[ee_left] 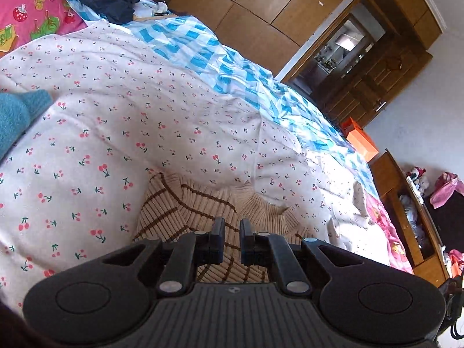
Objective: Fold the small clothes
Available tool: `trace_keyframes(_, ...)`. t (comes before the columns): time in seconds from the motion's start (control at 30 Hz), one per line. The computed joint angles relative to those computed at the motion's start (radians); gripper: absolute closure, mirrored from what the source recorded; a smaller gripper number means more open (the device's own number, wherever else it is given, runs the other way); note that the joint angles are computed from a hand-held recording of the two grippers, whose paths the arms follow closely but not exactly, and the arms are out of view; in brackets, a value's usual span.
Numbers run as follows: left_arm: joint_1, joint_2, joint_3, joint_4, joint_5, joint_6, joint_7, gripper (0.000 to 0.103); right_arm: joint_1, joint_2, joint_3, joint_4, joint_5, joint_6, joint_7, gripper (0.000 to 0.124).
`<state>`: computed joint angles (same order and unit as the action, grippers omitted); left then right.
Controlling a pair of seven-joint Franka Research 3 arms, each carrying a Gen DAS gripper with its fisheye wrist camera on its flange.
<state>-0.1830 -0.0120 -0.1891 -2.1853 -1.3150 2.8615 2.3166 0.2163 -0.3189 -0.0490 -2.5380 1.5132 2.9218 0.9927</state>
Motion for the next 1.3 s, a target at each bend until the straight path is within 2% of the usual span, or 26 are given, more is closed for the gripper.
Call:
trace_keyframes(0.07,-0.002,-0.028,-0.002,-0.047,0.07,0.006,-0.004,0.085,-0.004,0.004,0.012,-0.02,-0.099,0.0,0.034,0.112)
trace_keyframes(0.17,-0.014,-0.064,0.003,-0.129,0.206,0.04,-0.073,0.081,-0.006,-0.045,0.05,-0.092,-0.285,0.053,0.075,0.109)
trace_keyframes(0.23,-0.023,-0.084,0.018,-0.168,0.251,0.033,-0.114,0.08,-0.04,-0.071,0.089,-0.132,-0.447,0.068,0.144,0.107)
trace_keyframes(0.33,-0.045,-0.114,0.042,-0.211,0.253,0.009,-0.116,0.08,-0.154,-0.119,0.201,-0.195,-0.714,0.091,0.255,0.09)
trace_keyframes(0.4,-0.058,-0.125,0.05,-0.232,0.271,0.005,-0.119,0.08,-0.185,-0.141,0.234,-0.218,-0.807,0.101,0.278,0.088)
trace_keyframes(0.47,-0.068,-0.128,0.057,-0.244,0.296,-0.001,-0.132,0.079,-0.165,-0.156,0.216,-0.23,-0.851,0.106,0.261,0.088)
trace_keyframes(0.53,-0.072,-0.123,0.065,-0.244,0.317,-0.022,-0.151,0.079,-0.103,-0.139,0.162,-0.219,-0.873,0.125,0.212,0.087)
trace_keyframes(0.63,-0.072,-0.128,0.075,-0.244,0.311,-0.057,-0.156,0.079,-0.037,-0.06,0.104,-0.163,-0.912,0.143,0.179,0.085)
trace_keyframes(0.77,-0.078,-0.143,0.077,-0.256,0.314,-0.056,-0.15,0.073,0.069,0.099,-0.01,-0.052,-0.88,0.154,0.156,0.085)
trace_keyframes(0.83,-0.079,-0.147,0.079,-0.259,0.324,-0.067,-0.156,0.072,0.131,0.161,-0.069,0.003,-0.76,0.138,0.081,0.085)
trace_keyframes(0.9,-0.081,-0.148,0.08,-0.26,0.336,-0.071,-0.156,0.072,0.174,0.203,-0.107,0.056,-0.584,0.106,-0.072,0.085)
trace_keyframes(1.0,-0.083,-0.15,0.083,-0.265,0.345,-0.069,-0.156,0.072,0.147,0.236,-0.088,0.096,-0.524,0.066,-0.116,0.085)
trace_keyframes(1.03,-0.083,-0.153,0.084,-0.268,0.346,-0.068,-0.159,0.072,0.134,0.239,-0.08,0.105,-0.513,0.046,-0.121,0.09)
trace_keyframes(1.07,-0.083,-0.156,0.087,-0.271,0.346,-0.069,-0.157,0.071,0.125,0.235,-0.073,0.11,-0.488,0.031,-0.144,0.104)
trace_keyframes(1.13,-0.083,-0.166,0.091,-0.28,0.352,-0.072,-0.156,0.071,0.108,0.209,-0.059,0.109,-0.425,-0.005,-0.205,0.114)
trace_keyframes(1.3,-0.088,-0.176,0.098,-0.3,0.397,-0.08,-0.172,0.071,0.078,0.072,-0.027,0.037,-0.258,-0.012,-0.315,0.116)
